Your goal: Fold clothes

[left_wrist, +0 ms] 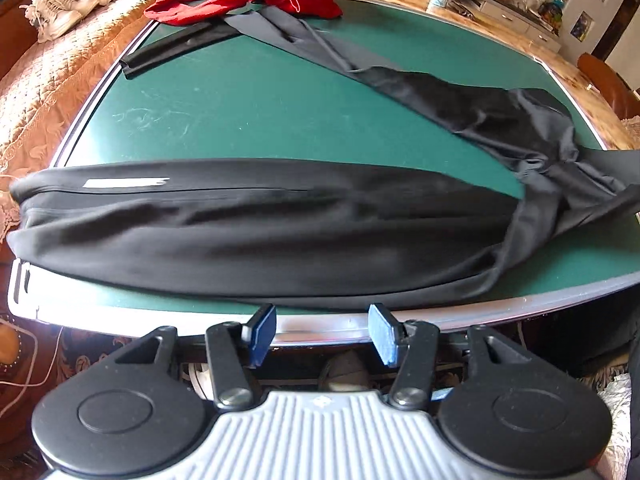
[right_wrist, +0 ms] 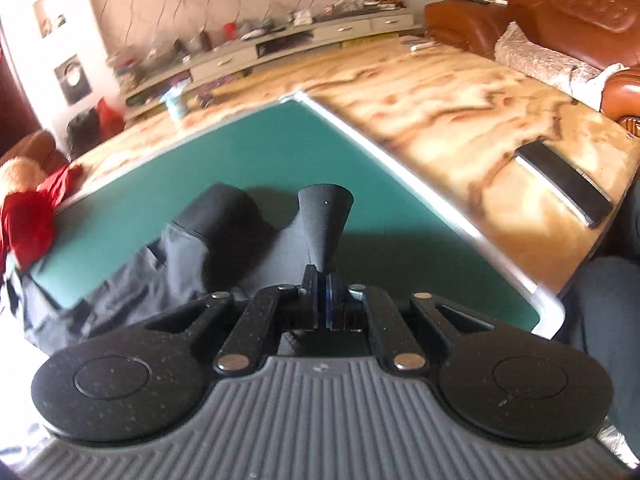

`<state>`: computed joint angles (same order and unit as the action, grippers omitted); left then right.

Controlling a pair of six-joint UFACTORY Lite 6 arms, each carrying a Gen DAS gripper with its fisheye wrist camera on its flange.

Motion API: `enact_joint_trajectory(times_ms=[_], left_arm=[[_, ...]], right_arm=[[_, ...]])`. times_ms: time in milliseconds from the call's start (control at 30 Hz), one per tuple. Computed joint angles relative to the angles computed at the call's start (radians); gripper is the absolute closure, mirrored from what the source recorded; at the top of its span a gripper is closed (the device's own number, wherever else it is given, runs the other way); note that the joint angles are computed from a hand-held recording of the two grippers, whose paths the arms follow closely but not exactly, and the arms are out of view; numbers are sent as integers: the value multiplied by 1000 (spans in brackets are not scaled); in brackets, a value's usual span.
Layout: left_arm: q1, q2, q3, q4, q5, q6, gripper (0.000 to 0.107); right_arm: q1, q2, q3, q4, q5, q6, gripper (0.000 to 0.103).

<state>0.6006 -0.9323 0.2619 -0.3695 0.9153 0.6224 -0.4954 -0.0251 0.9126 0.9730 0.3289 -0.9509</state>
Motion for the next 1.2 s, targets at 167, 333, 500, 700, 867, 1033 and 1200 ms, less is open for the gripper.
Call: enact_joint_trajectory(times_ms=[167, 333, 500, 700, 867, 1033, 1200], left_arm=[[-99, 84, 54, 17, -71, -58, 50], [-276, 226, 179, 79, -170, -160, 43], [-476, 357, 298, 188, -249, -350, 42], [-613, 319, 243, 226, -264, -518, 35], [-582, 215, 146, 247, -199, -557, 35], [-489, 150, 104, 230, -152, -544, 35], [-366, 123, 93, 198, -118, -484, 35]], right_arm=[[-61, 17, 10, 55, 60, -94, 97], [-161, -6, -29, 55, 157, -161, 97], [-208, -6, -55, 70, 223, -222, 97], [-159, -28, -69, -118, 105, -135, 78], [-194, -9, -16, 125, 338, -463, 57], [122, 140, 136, 99, 485, -622, 31], [536, 349, 380, -7, 424, -613, 31]])
